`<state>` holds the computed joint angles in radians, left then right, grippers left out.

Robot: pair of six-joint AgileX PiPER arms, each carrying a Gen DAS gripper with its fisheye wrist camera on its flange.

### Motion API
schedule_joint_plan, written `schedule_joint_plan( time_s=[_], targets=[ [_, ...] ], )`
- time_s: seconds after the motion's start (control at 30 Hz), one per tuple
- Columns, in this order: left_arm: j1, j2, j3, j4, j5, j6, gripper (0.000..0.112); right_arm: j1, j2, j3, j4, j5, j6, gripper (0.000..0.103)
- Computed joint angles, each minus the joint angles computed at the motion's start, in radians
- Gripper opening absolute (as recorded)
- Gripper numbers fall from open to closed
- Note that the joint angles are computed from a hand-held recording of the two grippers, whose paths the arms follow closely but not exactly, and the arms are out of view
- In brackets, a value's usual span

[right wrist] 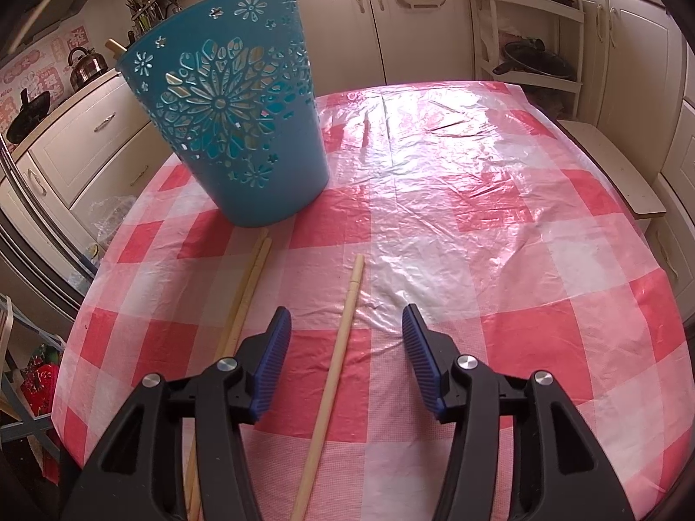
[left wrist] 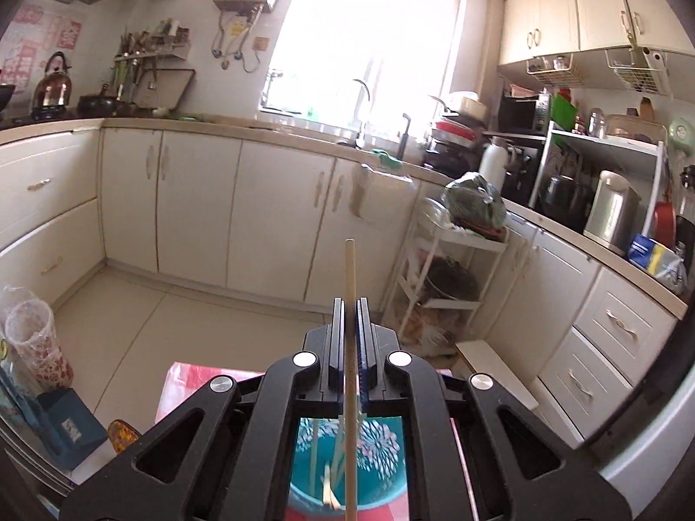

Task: Organize utensils
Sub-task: 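Lift the stick with the left gripper over the basket and release it inside, then grasp another wooden stick with the right gripper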

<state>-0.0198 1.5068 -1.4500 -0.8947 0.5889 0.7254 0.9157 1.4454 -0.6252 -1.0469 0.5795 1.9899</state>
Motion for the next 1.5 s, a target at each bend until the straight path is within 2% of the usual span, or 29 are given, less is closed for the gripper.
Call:
schedule_joint_plan(
  time_s=[0.03, 0.13, 0.27, 0.5, 0.67, 0.83, 0.9, 0.97, 1.2, 1.33, 1.5],
  targets=[
    [-0.028, 0.028, -0.015, 0.039, -0.054, -0.042, 0.005, -0.001, 0.000, 0.000, -0.002, -0.002, 0.001, 0.054],
    [-0.073, 0.100, -0.045, 0.110, -0.142, -0.135, 0.005, 0.001, 0.001, 0.001, -0.011, -0.006, 0.009, 0.055],
    [-0.112, 0.162, -0.040, 0.161, -0.235, -0.210, 0.005, -0.004, 0.003, 0.001, -0.020, -0.015, 0.016, 0.057],
    [-0.130, 0.167, 0.077, 0.051, -0.312, -0.069, 0.005, -0.012, 0.013, -0.008, -0.019, -0.024, 0.002, 0.060],
    [-0.140, 0.149, 0.130, 0.094, -0.305, -0.040, 0.005, -0.012, 0.017, -0.011, -0.020, -0.024, 0.002, 0.061],
    [-0.092, 0.083, 0.203, 0.020, -0.263, 0.066, 0.009, -0.019, 0.013, -0.004, -0.035, -0.038, 0.020, 0.061],
    [-0.065, 0.044, 0.241, 0.000, -0.253, 0.102, 0.027, -0.025, 0.006, 0.005, -0.048, -0.050, 0.034, 0.061],
    [-0.024, -0.007, 0.296, -0.085, -0.244, 0.206, 0.038, -0.030, 0.000, 0.015, -0.064, -0.061, 0.052, 0.061],
    [0.207, -0.136, 0.492, -0.317, -0.135, 0.502, 0.061, -0.024, -0.001, 0.016, -0.060, -0.051, 0.050, 0.061],
    [0.320, -0.090, 0.584, -0.335, -0.095, 0.559, 0.066, -0.013, -0.001, 0.011, -0.041, -0.035, 0.031, 0.061],
    [0.338, 0.016, 0.666, -0.397, -0.138, 0.673, 0.066, 0.029, 0.020, -0.019, 0.020, 0.037, -0.034, 0.055]
  ],
)
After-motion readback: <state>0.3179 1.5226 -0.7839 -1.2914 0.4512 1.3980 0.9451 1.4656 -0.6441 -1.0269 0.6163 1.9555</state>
